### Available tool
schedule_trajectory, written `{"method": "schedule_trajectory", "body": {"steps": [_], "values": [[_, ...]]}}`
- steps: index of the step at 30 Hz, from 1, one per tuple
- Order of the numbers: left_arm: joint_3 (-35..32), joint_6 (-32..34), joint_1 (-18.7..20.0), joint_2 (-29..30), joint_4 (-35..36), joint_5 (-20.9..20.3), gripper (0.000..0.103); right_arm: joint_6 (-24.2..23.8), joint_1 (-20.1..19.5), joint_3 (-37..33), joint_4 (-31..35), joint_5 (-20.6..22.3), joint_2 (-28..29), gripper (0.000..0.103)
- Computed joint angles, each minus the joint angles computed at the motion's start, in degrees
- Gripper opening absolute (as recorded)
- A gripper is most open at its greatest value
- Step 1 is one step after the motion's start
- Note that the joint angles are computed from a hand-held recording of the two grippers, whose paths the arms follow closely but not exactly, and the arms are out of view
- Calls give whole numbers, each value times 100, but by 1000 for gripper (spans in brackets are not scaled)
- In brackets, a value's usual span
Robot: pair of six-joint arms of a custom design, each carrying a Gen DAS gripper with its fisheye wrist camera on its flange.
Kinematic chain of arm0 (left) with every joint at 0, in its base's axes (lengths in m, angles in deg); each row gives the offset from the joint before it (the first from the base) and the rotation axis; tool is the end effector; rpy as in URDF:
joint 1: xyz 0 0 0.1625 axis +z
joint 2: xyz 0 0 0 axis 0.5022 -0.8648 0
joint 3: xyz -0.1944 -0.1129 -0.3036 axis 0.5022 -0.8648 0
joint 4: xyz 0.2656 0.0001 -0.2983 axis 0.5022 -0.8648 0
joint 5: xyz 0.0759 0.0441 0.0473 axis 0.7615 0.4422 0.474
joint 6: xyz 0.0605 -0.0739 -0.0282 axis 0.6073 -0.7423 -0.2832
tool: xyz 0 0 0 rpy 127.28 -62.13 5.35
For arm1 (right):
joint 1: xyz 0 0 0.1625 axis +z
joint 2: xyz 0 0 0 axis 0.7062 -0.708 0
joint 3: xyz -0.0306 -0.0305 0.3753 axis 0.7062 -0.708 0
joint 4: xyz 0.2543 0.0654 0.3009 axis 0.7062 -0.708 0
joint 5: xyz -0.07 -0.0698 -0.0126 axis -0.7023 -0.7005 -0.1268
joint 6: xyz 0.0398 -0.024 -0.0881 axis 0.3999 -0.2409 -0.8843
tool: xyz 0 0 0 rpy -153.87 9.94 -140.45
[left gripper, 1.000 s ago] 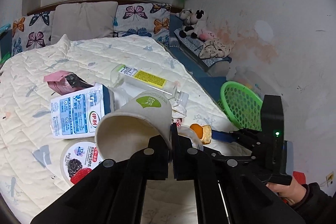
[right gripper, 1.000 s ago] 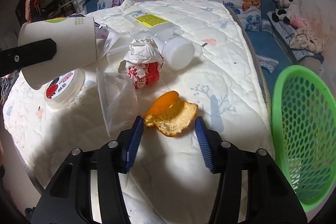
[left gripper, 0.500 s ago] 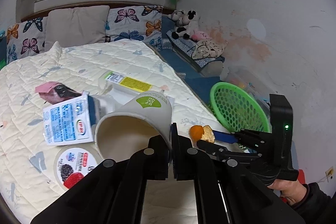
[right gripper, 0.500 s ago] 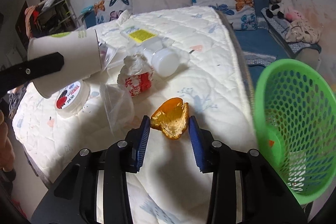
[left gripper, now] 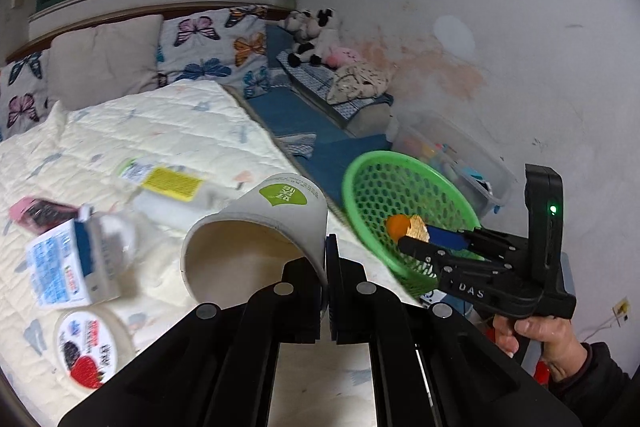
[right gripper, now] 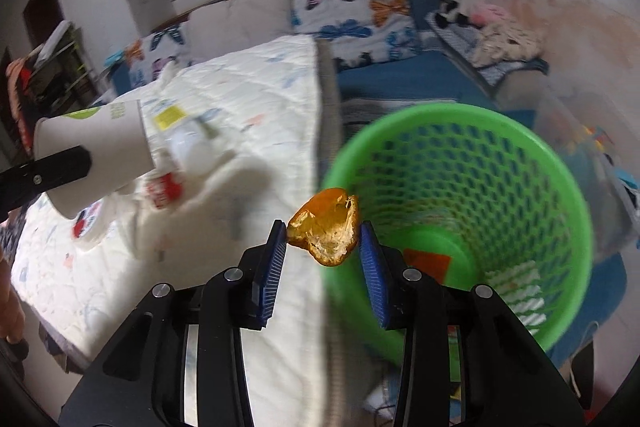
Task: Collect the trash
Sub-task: 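Drop the orange peel and the paper cup into the green basket with both grippers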
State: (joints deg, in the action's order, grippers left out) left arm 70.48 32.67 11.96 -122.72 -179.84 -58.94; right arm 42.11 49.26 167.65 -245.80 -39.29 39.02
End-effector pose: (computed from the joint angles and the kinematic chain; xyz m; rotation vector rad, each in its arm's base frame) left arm -0.1165 -0.3875 0.1329 0.3601 2.4161 -1.0539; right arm 0.1462 -0.4635 0.0264 0.9785 -2.5098 0.6325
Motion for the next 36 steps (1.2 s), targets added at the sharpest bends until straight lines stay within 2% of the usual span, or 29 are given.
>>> {"method": "schedule_trajectory", "body": {"steps": [12,17,20,26,36], "values": [[-1195,500,184,1206,228,-509,3,105,-481,22,-38,-334,-288,42],[-1659,576,388,1620,437,-856,3,141,-647,101,-26,-313,-487,49],[-1873,637,445,1871,450,-947,3,111,-723,178,-78,-296,-619,50],[-2195,662,598,2177,562,-1194,3,72,-854,278,-106,-198,-812,51],[-2398,657,709,2443,561,-1360,5,95,-939,364,-91,-85,-968,51]]}}
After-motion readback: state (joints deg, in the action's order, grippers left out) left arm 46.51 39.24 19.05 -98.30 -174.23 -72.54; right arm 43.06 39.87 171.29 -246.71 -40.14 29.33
